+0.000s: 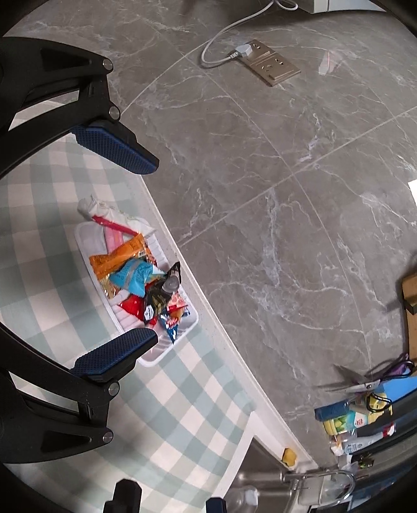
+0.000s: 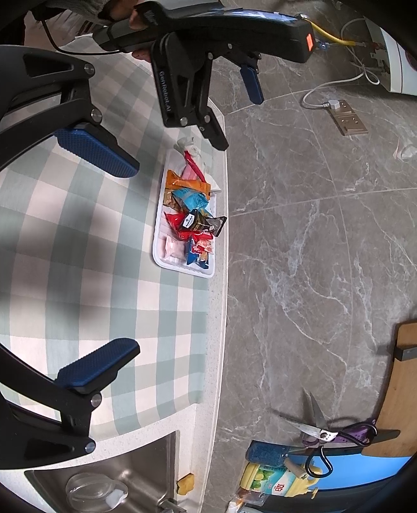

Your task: Organize snacks

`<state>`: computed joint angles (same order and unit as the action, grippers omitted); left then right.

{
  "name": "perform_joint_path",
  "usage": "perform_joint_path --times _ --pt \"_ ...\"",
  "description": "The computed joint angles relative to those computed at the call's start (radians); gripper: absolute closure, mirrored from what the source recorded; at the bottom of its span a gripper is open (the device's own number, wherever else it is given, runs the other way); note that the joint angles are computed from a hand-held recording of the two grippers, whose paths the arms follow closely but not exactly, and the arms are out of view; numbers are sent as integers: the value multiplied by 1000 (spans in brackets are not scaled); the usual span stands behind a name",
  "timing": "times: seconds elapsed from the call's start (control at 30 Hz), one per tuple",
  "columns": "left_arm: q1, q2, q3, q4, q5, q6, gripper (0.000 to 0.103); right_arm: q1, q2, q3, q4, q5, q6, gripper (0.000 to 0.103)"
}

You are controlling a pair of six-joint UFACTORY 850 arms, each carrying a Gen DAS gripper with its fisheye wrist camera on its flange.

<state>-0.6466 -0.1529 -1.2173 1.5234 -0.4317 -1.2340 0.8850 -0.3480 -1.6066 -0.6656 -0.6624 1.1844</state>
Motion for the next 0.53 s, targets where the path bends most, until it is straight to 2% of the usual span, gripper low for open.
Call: perform_joint_path --times 0.2,0.4,0.47,0.53 --pt "22 -12 -14 -121 30 89 5 1 4 9 2 7 8 1" --pt "-20 -6 11 6 -3 -14 5 1 6 15 9 11 11 1" --pt "-27 -5 15 12 -17 -9 5 3 7 17 10 13 14 1" --pt "-22 -5 11 -48 16 43 5 3 6 17 12 13 13 1"
